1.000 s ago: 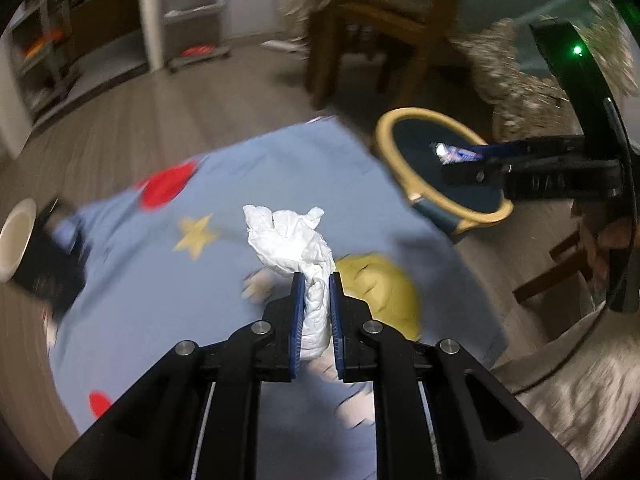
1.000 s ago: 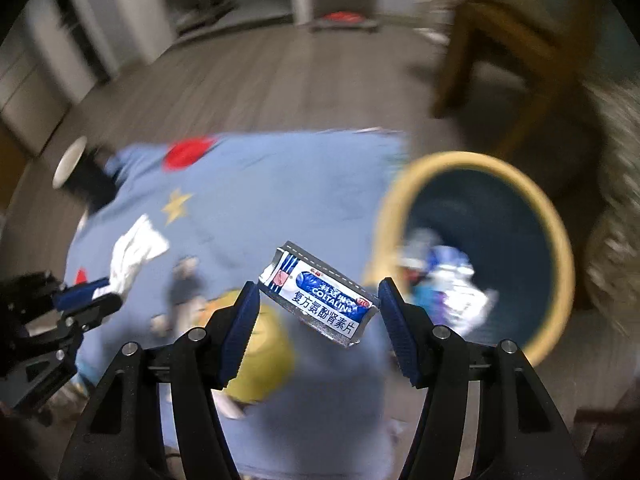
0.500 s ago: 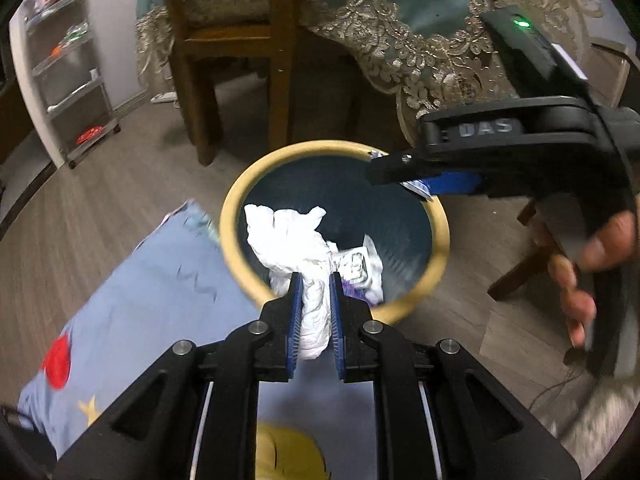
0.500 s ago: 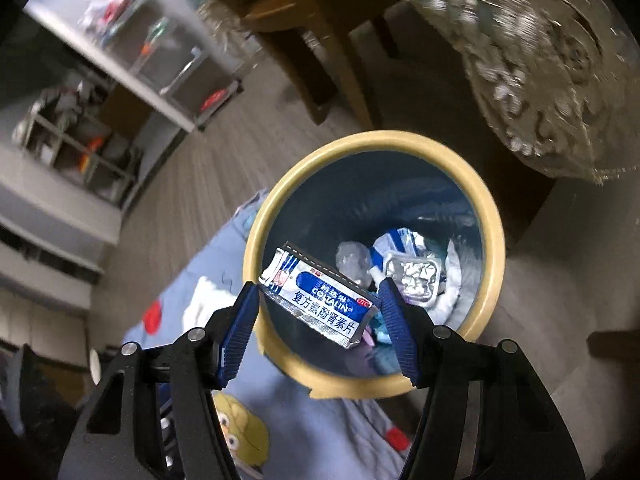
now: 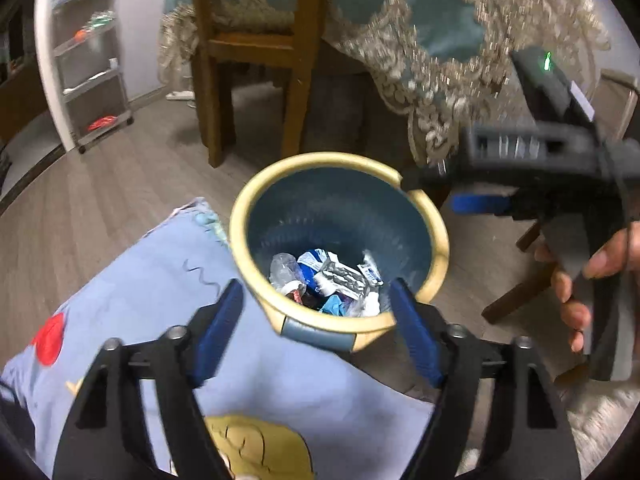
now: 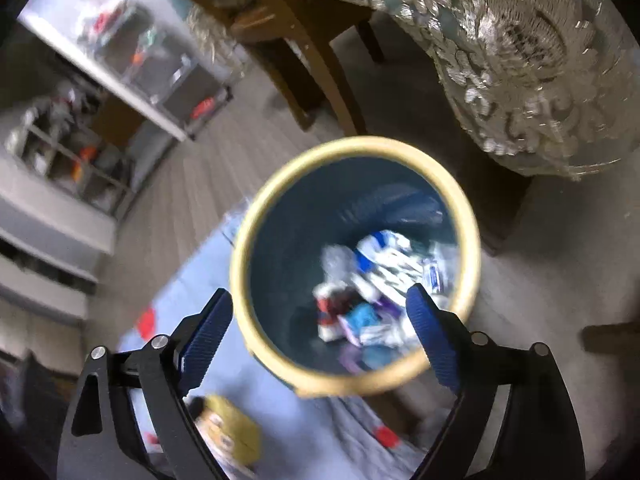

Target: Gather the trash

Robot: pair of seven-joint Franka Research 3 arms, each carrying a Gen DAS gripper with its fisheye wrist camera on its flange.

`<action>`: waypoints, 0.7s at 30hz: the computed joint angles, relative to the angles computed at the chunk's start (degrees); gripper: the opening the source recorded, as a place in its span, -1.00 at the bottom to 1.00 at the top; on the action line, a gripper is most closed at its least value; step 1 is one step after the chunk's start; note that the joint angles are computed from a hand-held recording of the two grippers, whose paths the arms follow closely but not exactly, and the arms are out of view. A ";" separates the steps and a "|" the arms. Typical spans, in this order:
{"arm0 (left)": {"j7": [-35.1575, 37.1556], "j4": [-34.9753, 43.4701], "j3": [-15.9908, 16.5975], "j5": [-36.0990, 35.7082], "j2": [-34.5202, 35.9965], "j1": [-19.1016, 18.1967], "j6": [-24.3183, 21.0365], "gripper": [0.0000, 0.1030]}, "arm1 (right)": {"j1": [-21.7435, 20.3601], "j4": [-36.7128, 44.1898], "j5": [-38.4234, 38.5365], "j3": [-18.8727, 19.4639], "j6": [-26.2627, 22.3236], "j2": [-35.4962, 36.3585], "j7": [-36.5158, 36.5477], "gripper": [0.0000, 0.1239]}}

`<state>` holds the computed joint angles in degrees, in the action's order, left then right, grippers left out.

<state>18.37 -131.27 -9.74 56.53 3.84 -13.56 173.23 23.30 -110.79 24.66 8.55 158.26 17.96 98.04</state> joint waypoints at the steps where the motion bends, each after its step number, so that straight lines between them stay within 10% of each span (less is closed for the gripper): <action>1: -1.25 -1.03 0.03 0.20 -1.33 -0.11 -0.38 0.75 | 1.47 -0.80 -3.26 -1.54 -0.82 -1.15 2.27 0.47; 12: 0.18 -13.36 -4.96 -11.85 -17.11 1.06 -9.96 0.88 | 4.73 -16.73 -28.79 -3.07 4.56 -16.89 24.72 0.58; 21: 4.05 -12.98 -7.89 -16.53 -19.13 1.47 -13.92 0.88 | -2.56 -22.59 -54.74 4.11 4.27 -24.90 50.09 0.58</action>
<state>22.42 -144.25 -17.64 40.00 -15.29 -12.09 159.31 20.74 -133.39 -30.08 12.66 162.53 -6.94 148.14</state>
